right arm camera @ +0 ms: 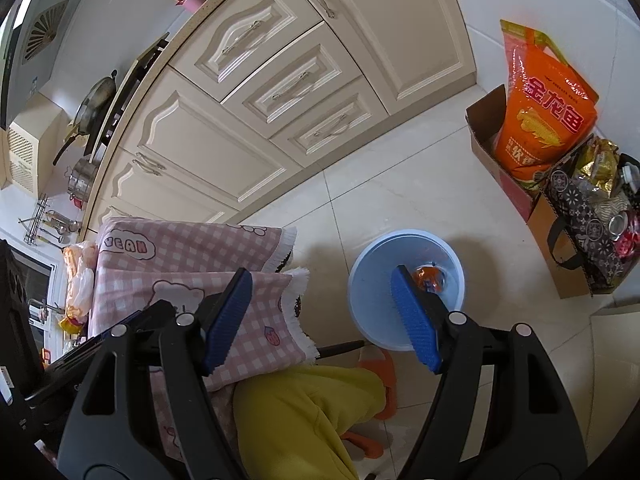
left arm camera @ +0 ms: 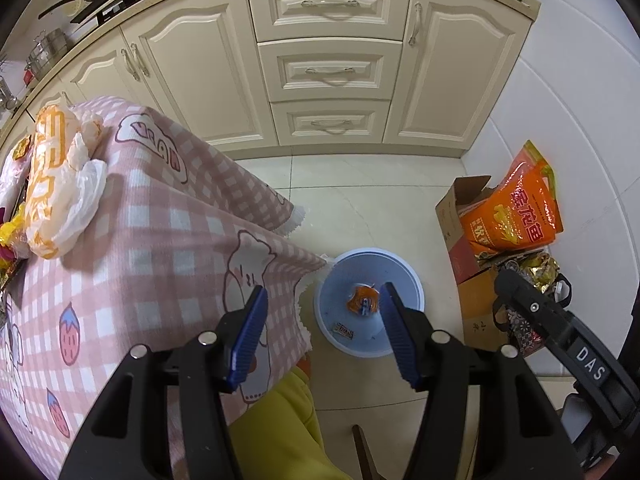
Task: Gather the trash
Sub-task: 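Carry both items over the blue bin and open both tools, then move the left tool back to the table and grasp the clear plastic wrapper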
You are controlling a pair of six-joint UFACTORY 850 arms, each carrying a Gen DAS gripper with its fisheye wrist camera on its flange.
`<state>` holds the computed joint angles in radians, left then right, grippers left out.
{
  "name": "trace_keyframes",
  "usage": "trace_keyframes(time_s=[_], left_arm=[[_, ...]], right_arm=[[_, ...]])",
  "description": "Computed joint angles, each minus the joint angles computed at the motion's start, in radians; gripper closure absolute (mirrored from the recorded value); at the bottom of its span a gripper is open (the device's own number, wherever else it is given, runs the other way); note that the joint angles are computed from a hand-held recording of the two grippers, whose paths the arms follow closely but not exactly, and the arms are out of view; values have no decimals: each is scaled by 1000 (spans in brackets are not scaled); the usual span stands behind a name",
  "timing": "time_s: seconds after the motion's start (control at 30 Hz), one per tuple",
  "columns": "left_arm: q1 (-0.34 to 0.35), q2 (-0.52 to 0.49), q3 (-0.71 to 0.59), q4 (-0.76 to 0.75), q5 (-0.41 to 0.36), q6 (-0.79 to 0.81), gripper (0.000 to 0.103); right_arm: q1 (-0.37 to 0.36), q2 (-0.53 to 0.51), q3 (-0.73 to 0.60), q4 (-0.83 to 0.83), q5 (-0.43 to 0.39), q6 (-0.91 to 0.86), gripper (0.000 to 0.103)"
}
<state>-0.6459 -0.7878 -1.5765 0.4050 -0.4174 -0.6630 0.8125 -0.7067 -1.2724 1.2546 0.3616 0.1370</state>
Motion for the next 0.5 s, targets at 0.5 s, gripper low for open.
trace_keyframes(time_s=[0.5], left_arm=[[0,126,141,67,86,-73,44]], right_arm=[[67,43,-18,240,82,-263,32]])
